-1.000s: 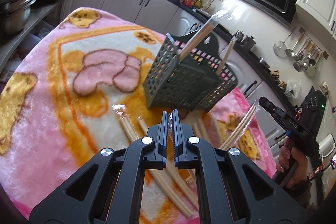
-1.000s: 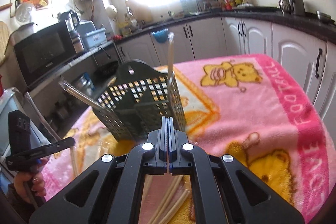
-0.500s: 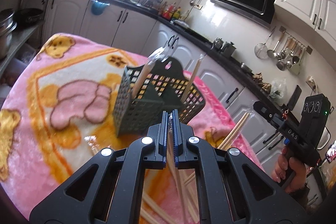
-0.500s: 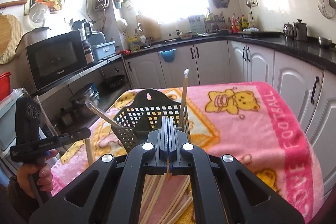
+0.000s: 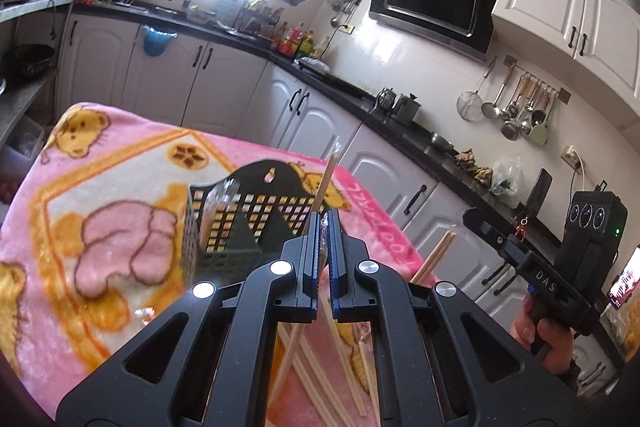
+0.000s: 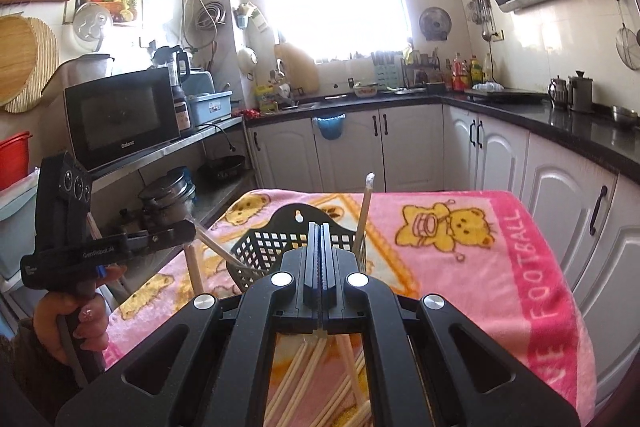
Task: Organize utensils
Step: 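Lift the held chopsticks with both grippers and carry them over the caddy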
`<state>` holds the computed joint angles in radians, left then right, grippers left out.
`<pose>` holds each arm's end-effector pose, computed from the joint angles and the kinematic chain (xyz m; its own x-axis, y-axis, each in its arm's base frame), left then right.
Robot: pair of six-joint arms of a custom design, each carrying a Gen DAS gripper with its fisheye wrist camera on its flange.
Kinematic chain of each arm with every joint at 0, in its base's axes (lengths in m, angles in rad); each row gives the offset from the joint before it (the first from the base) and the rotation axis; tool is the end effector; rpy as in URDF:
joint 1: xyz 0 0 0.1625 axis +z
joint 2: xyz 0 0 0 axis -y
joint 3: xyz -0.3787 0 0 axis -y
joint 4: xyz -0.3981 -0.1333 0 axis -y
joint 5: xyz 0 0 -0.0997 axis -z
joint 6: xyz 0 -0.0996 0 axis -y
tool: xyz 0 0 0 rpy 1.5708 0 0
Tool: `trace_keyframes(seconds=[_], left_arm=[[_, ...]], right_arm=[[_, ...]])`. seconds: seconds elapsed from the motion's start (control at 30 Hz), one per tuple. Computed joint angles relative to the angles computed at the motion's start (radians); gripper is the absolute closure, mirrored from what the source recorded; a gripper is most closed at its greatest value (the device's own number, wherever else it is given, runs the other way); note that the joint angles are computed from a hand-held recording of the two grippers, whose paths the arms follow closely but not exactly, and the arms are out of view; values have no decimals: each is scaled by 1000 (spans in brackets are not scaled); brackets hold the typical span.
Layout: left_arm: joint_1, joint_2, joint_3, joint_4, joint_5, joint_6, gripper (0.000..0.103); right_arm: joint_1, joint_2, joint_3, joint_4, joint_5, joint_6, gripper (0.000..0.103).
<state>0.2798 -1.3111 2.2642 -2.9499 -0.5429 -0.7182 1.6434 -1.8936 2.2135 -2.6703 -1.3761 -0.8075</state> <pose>-0.3624 -0.3316 0.1983 -0.9394 0.1348 -0.3152 0.3414 0.4518 -0.8242 0.1810 -0.3853 0.3970 -0.6324 -0.6555 0.4128 -0.7356 0.3409 -0.5854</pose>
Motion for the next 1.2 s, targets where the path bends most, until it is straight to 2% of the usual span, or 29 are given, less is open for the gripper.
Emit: trace_keyframes(seconds=[0.63,1.2], left_arm=[[27,60,-117,-158,-30,237,101],[54,108,-239,-287,-29,431,101]], right_arm=[[73,41,-35,-20,15,0,102],[145,148,-124,-69,40,37,102]])
